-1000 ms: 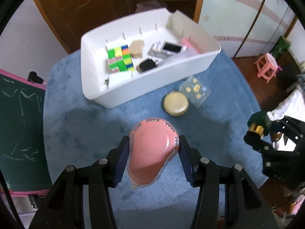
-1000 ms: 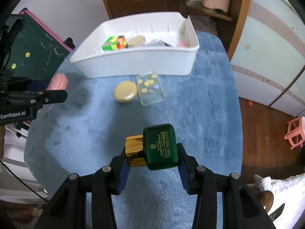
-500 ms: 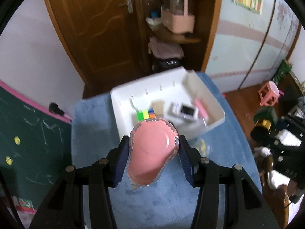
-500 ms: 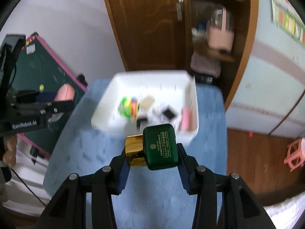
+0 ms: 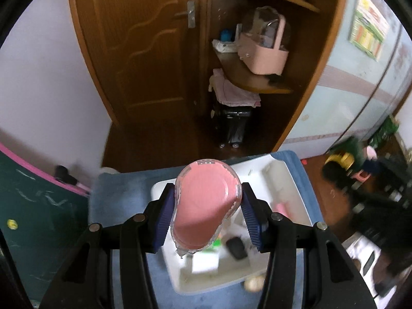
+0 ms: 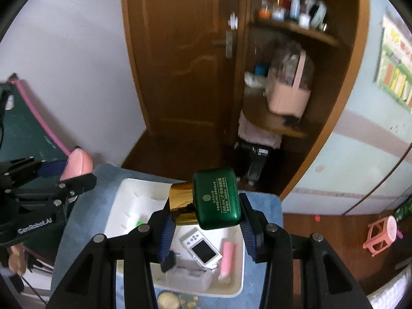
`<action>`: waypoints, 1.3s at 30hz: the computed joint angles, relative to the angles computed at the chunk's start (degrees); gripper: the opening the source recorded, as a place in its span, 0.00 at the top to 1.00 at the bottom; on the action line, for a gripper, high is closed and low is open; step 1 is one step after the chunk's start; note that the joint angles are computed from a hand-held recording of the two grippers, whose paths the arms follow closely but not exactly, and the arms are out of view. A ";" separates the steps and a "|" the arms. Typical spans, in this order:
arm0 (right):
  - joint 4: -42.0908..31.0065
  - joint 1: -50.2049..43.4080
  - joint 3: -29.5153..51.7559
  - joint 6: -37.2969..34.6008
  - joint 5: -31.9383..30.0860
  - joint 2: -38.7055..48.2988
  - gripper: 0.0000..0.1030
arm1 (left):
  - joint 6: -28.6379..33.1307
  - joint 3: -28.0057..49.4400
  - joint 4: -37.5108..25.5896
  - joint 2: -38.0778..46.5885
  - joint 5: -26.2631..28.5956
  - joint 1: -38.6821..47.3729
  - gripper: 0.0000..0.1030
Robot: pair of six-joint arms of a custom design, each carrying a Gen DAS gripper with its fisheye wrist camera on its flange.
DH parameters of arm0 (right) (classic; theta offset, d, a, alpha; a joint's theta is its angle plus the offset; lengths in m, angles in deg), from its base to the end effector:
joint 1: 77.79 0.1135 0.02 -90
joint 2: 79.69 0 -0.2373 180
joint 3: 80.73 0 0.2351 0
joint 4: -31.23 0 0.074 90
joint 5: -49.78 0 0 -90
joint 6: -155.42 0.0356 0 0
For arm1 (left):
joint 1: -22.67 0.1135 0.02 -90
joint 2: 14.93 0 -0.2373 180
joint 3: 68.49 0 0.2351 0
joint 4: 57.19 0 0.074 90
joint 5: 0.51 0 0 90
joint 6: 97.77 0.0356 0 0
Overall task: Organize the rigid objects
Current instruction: 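Carry the pink sponge and green bottle into the tray with both tools, then open both tools to release sponge and bottle, then lift away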
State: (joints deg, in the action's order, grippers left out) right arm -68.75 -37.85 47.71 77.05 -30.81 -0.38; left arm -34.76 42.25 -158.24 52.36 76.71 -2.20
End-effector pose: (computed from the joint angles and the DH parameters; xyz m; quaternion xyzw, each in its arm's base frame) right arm 0.1561 0.1231 0.4398 -0.2030 0.9172 0.0757 0.3343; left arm 0.1460 -0.0590 0.4023 -0.0487 0.9536 -0.0251 0.2961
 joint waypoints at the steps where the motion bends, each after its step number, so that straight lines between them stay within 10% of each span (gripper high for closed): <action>1: 1.62 -0.86 -1.83 -0.32 -0.54 1.09 0.56 | 1.17 -3.40 3.38 0.10 1.65 2.28 0.48; 14: 25.30 -5.99 -33.45 1.27 -7.90 12.18 0.56 | 3.74 -28.45 31.61 13.92 13.87 10.00 0.48; 24: 28.27 -7.25 -35.23 0.56 -9.08 18.39 0.54 | 4.36 -26.74 33.36 24.12 15.59 8.50 0.46; 27: 29.49 -7.69 -36.84 -0.29 -9.53 16.14 0.41 | 3.42 -26.91 33.21 23.64 15.87 9.11 0.16; 39: 27.68 -8.22 -40.61 -1.78 -11.46 4.04 0.40 | 0.96 -25.15 23.64 9.85 12.50 6.93 0.15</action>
